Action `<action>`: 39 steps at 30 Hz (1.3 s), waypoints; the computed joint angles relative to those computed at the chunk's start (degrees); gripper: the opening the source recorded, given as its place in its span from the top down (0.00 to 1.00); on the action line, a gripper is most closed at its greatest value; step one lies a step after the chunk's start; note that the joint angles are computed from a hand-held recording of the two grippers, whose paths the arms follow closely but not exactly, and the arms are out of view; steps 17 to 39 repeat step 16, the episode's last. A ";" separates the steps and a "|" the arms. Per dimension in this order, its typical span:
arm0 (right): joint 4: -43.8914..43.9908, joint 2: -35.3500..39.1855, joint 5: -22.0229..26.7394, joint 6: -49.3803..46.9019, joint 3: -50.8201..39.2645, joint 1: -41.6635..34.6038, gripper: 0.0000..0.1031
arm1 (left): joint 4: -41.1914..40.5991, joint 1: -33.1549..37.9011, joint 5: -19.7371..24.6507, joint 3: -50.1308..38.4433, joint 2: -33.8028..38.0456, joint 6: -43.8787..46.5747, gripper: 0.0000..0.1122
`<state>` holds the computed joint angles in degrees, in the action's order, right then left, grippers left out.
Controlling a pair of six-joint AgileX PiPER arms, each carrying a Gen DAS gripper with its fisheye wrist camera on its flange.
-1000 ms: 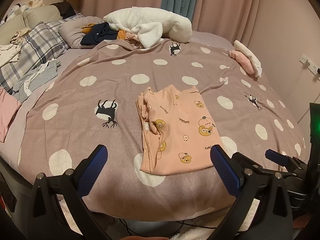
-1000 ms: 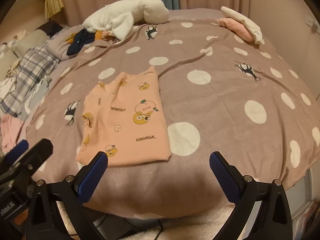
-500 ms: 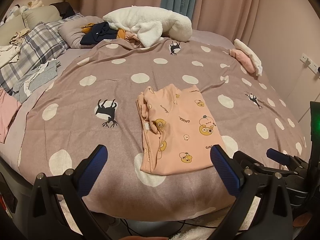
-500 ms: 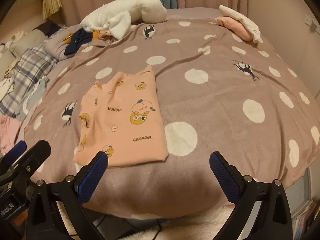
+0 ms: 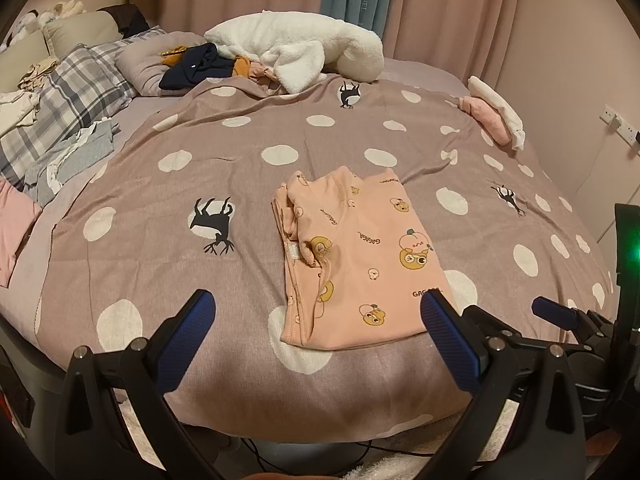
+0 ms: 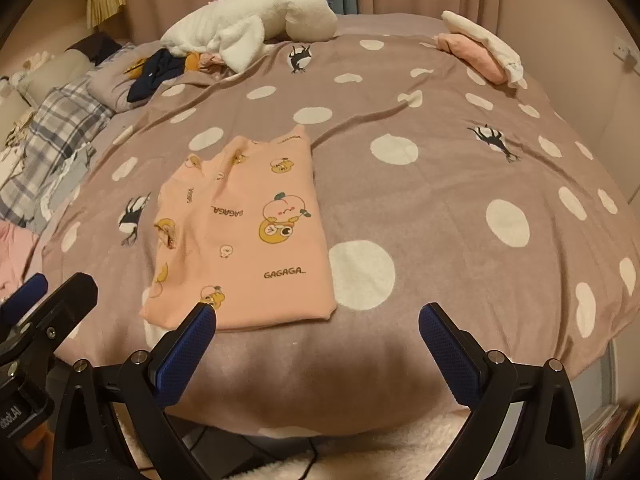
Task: Fold small clothes
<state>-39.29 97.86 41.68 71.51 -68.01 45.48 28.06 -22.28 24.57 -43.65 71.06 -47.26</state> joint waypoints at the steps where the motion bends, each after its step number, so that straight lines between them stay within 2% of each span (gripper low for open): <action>1: 0.16 -0.09 -0.10 -0.18 0.08 0.00 0.02 | 0.10 -0.02 0.02 -0.04 0.11 -0.10 0.09; 5: 0.26 -0.04 0.20 -0.55 -0.04 0.05 0.02 | -1.72 0.36 -0.45 0.21 0.03 1.57 0.09; 14: 0.45 0.92 0.94 -1.19 -1.06 0.31 0.02 | 3.28 -0.56 0.14 0.97 -0.51 -3.62 0.09; 39: 0.16 1.13 1.42 -1.12 -1.27 0.67 0.02 | 2.14 -0.21 0.03 0.98 -0.57 -2.48 0.09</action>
